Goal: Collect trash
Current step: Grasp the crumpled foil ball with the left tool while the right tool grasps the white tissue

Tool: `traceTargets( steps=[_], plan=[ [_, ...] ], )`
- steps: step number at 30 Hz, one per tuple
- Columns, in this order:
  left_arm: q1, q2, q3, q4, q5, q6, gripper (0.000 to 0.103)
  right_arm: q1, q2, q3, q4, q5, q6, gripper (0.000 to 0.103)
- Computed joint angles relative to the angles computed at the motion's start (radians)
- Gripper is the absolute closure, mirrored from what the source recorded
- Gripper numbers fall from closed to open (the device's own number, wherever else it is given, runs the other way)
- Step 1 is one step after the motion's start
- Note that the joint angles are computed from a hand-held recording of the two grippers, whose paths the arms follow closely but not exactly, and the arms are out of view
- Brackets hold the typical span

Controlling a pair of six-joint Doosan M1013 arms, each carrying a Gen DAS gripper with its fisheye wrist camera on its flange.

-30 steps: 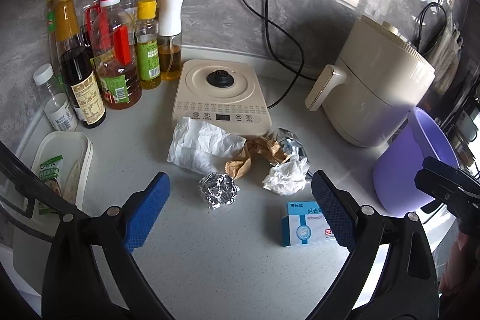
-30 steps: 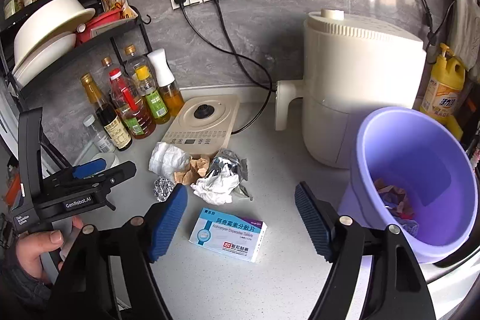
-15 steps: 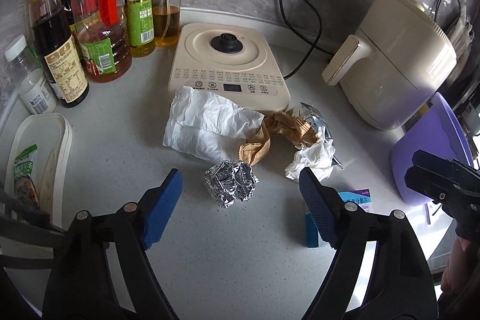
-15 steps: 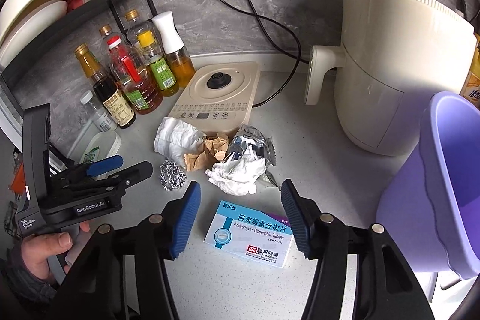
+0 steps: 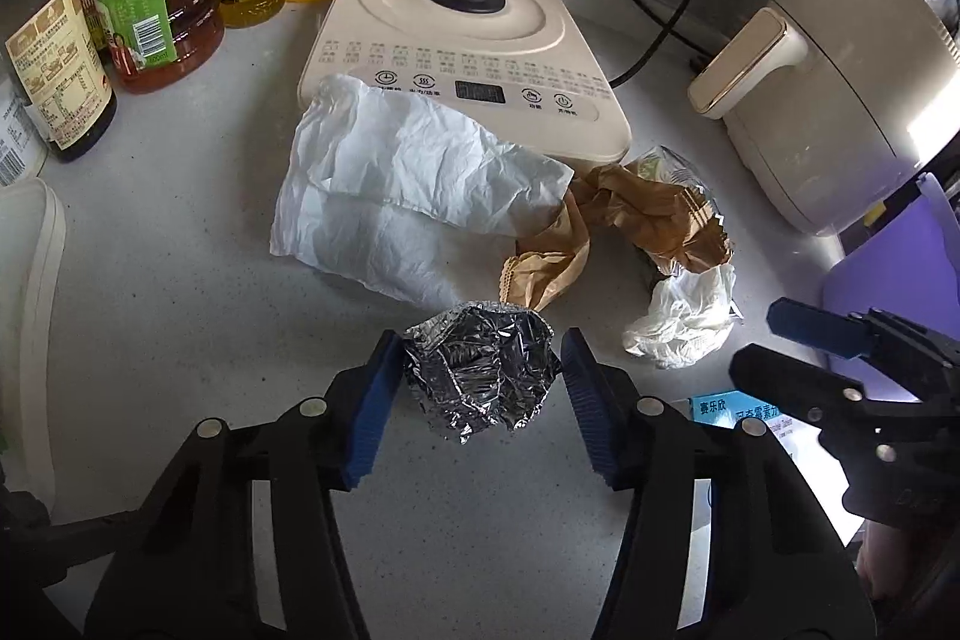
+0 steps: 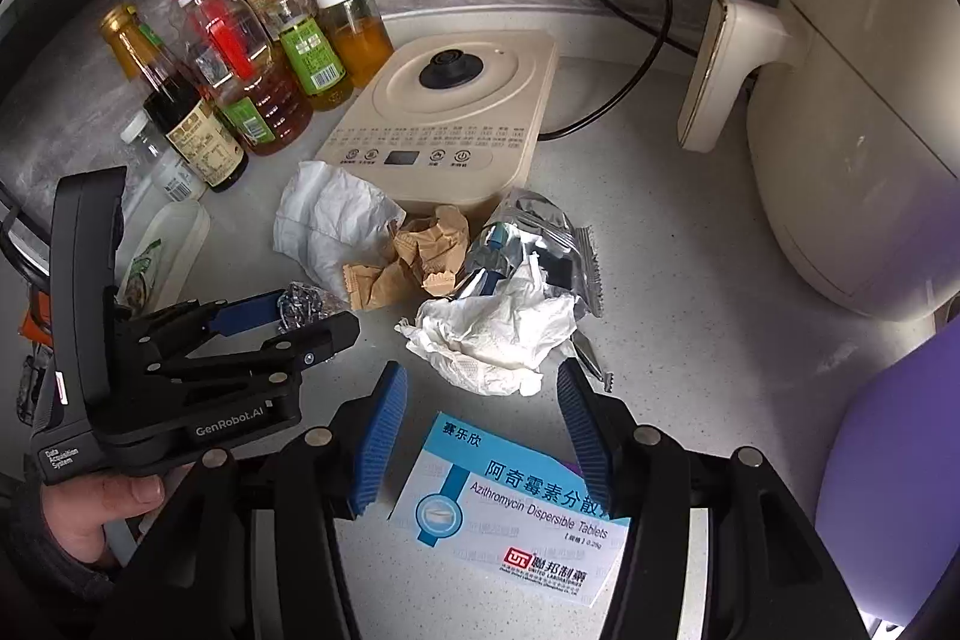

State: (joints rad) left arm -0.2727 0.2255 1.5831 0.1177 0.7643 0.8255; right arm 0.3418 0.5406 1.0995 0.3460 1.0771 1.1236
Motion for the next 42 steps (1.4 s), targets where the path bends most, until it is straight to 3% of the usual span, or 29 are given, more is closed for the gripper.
traceTargets(
  steps=[8, 11, 14, 27, 42],
  plan=[
    [-0.001, -0.010, -0.001, 0.053, -0.004, -0.018, 0.049, 0.013, 0.052, -0.041, -0.034, 0.032, 0.032, 0.052],
    [-0.007, -0.019, 0.001, 0.073, -0.008, -0.032, 0.049, 0.009, 0.057, -0.046, -0.019, 0.055, 0.034, 0.082],
    [-0.016, -0.029, 0.002, 0.099, -0.009, -0.052, 0.049, 0.003, 0.031, -0.018, 0.006, 0.024, 0.011, 0.087],
    [-0.083, -0.071, 0.011, 0.217, -0.001, -0.128, 0.049, -0.033, -0.079, 0.108, 0.082, -0.066, -0.018, 0.088],
    [-0.152, -0.097, -0.015, 0.385, 0.064, -0.287, 0.049, -0.068, -0.164, 0.182, 0.174, -0.127, -0.131, 0.088]
  ],
)
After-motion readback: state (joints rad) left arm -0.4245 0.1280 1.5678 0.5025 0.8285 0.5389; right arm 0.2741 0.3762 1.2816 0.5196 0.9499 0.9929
